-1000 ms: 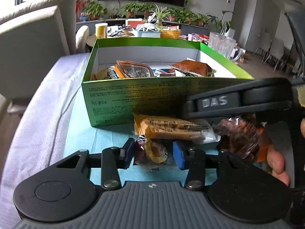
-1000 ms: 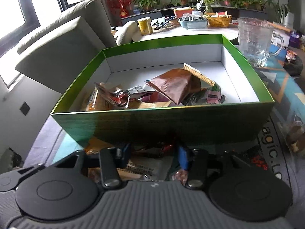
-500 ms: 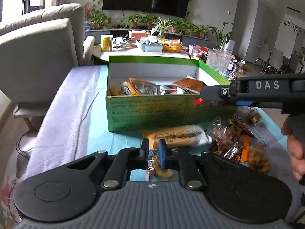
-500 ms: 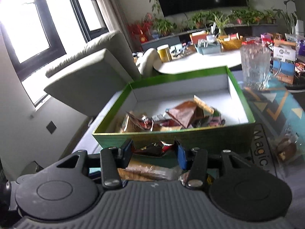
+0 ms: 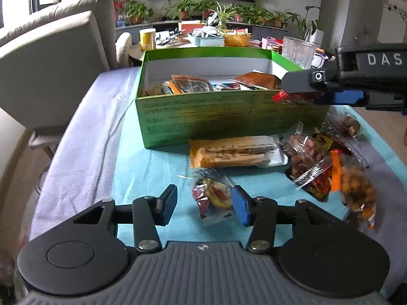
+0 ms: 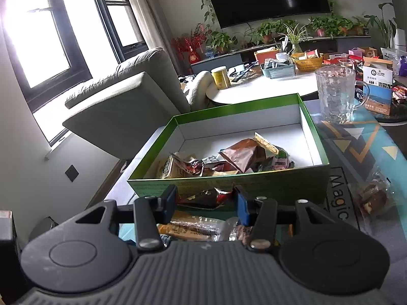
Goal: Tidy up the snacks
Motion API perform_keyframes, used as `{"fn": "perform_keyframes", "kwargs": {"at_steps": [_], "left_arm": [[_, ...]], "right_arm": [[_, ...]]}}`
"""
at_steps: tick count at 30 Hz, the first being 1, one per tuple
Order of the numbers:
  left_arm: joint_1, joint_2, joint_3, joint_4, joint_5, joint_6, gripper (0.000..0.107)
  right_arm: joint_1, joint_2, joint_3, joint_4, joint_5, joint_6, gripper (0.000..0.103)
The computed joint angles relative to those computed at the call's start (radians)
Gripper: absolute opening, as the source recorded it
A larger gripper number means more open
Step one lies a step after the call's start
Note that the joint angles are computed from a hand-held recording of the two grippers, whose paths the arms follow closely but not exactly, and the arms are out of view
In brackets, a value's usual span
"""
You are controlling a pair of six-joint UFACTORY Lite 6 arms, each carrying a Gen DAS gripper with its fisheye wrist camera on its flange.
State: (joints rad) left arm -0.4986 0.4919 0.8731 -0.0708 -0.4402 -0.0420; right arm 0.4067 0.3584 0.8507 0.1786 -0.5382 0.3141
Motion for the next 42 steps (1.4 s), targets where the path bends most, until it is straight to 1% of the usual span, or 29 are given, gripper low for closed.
{"fn": "perform_keyframes", "kwargs": {"at_steps": [3, 5, 8, 10, 14, 16, 19, 23, 26, 30, 31, 32, 33, 35, 36, 39, 42], "left_arm": [[0.0, 0.01, 0.015, 0.053, 0.02, -0.095, 0.045], [-0.018, 0.025, 0.03, 0.022, 0.034, -0.057, 0.045], [-0.04, 0.025, 0.024, -0.068, 0.035, 0.073, 0.046], [-0.035, 0.028, 0.023, -0.062, 0.038, 0.065, 0.048], [-0.035, 0.013, 0.011, -0.021, 0.049, 0.0, 0.049], [-0.047, 0.007, 0.007, -0.019, 0.056, 0.012, 0.05], [-0.077, 0.014, 0.001, -0.114, 0.035, 0.122, 0.052], [-0.078, 0.03, 0.028, -0.16, 0.047, 0.137, 0.053], [-0.083, 0.052, 0.064, -0.259, 0.056, 0.209, 0.054], [-0.086, 0.095, 0.109, -0.363, 0.025, 0.258, 0.054], [-0.082, 0.104, 0.114, -0.356, 0.014, 0.253, 0.051], [-0.073, 0.107, 0.113, -0.326, 0.003, 0.217, 0.051], [-0.059, 0.104, 0.107, -0.27, -0.001, 0.157, 0.047], [-0.033, 0.084, 0.083, -0.17, -0.013, 0.044, 0.044], [-0.03, 0.075, 0.072, -0.173, -0.023, 0.045, 0.028], [-0.015, 0.035, 0.038, -0.151, -0.03, 0.046, 0.028], [-0.015, -0.013, -0.018, -0.16, -0.07, 0.073, 0.028]], "right_arm": [[-0.006, 0.015, 0.003, -0.025, -0.006, 0.026, 0.045], [-0.008, 0.022, 0.007, -0.042, -0.004, 0.042, 0.045], [-0.011, 0.016, 0.0, -0.057, -0.007, 0.048, 0.045], [-0.014, 0.015, -0.002, -0.058, -0.011, 0.051, 0.045], [-0.02, 0.026, 0.003, -0.074, -0.011, 0.069, 0.045], [-0.02, 0.029, 0.003, -0.08, -0.009, 0.076, 0.045], [-0.017, 0.026, 0.001, -0.081, -0.011, 0.077, 0.045], [-0.016, 0.023, -0.002, -0.08, -0.012, 0.076, 0.045], [-0.017, 0.026, 0.001, -0.08, -0.011, 0.079, 0.045], [-0.015, 0.027, -0.003, -0.077, -0.016, 0.079, 0.045], [-0.014, 0.026, -0.004, -0.077, -0.016, 0.08, 0.045], [-0.016, 0.026, -0.005, -0.079, -0.016, 0.081, 0.045], [-0.016, 0.026, -0.005, -0.079, -0.016, 0.081, 0.045], [-0.017, 0.025, -0.007, -0.074, -0.019, 0.079, 0.045], [-0.018, 0.025, -0.008, -0.074, -0.019, 0.08, 0.045], [-0.02, 0.025, -0.008, -0.077, -0.022, 0.083, 0.045], [-0.018, 0.022, -0.009, -0.081, -0.028, 0.084, 0.045]]}}
